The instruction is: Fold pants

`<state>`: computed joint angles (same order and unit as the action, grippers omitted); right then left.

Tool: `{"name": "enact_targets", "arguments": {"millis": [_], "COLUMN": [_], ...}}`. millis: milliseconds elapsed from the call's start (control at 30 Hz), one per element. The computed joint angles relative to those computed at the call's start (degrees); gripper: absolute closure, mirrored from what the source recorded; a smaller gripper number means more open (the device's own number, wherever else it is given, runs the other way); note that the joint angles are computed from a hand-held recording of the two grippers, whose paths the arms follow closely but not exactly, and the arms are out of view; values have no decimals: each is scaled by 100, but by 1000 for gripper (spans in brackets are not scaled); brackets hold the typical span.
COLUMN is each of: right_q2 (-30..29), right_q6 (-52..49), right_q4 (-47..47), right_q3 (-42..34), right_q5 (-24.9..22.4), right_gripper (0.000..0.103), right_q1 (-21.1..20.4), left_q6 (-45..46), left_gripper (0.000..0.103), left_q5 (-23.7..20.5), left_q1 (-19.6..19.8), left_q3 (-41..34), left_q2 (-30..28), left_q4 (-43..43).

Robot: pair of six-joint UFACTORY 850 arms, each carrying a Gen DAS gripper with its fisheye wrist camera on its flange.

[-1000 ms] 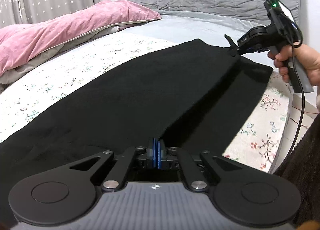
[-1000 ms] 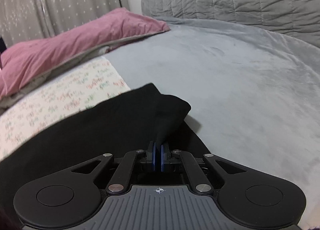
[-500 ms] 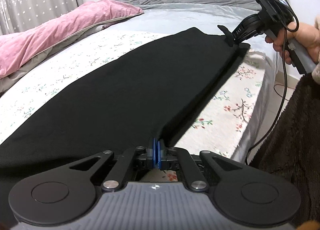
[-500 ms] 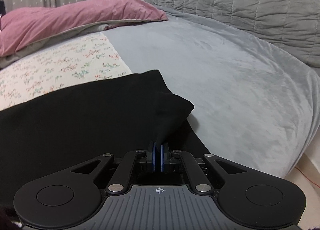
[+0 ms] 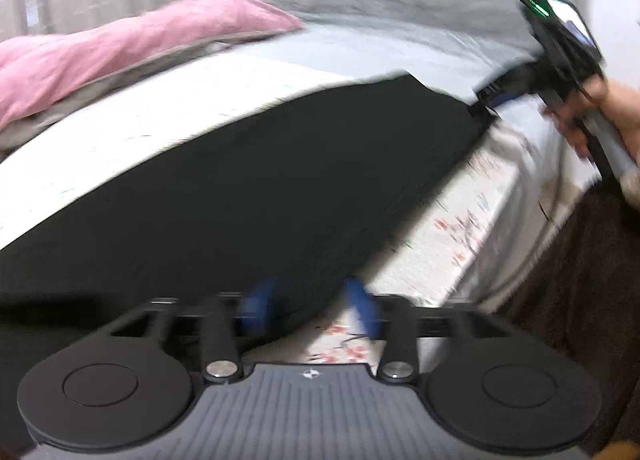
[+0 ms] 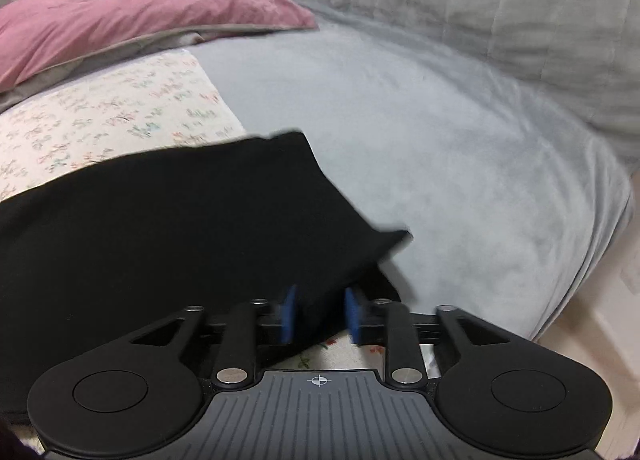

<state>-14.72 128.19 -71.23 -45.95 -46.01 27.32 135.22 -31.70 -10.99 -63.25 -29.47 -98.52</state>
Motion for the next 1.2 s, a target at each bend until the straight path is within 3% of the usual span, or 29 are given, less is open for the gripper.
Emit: {"name": "enact_targets", "arguments": {"millis": [67, 100, 300, 533, 867, 933, 1067, 1133, 1167, 1200], "right_q2": [86, 120, 45, -585, -1440, -1618, -1977, -2148, -2193, -2264], "right_q6": [53, 93, 104, -172, -585, -704, -951, -1173, -1281, -1527], "right_q4": [-155, -264, -1000, -1573, -2290, -2462, -2682, -2651, -2613, -2439], "right_q3": [-14, -18, -282, -1109, -2338, -2567, -3009, -3215, -3260, -3352], "right_q5": [-47, -62, 148, 579, 1258, 1428, 1926, 2184, 2253, 2304], "right_gripper": [43, 40, 35, 33, 33, 33, 33, 33, 33, 33], "right_q1": [127, 205, 664, 1137, 1545, 1609, 1667, 1682, 1706, 1718], "left_q6": [22, -77, 115, -195, -1239, -2067, -4168, -4981, -5201, -5181], "left_gripper": [15, 15, 8, 4, 4, 6, 19, 35, 53, 58], "left_q5": [-51, -3, 506, 1122, 1132, 1153, 899, 843, 873, 914], "left_q1": [160, 250, 843, 1632, 2539, 2691, 2904, 2943, 2943, 2942], "left_q3": [82, 96, 209, -10, -232, -406, -879, -1094, -1168, -1186], "left_q2": [93, 135, 318, 228, -8, -148, -486, -668, -736, -759], "left_q4": [-286, -334, -1404, -2417, -2714, -2227, -897, -465, -423, -576]}}
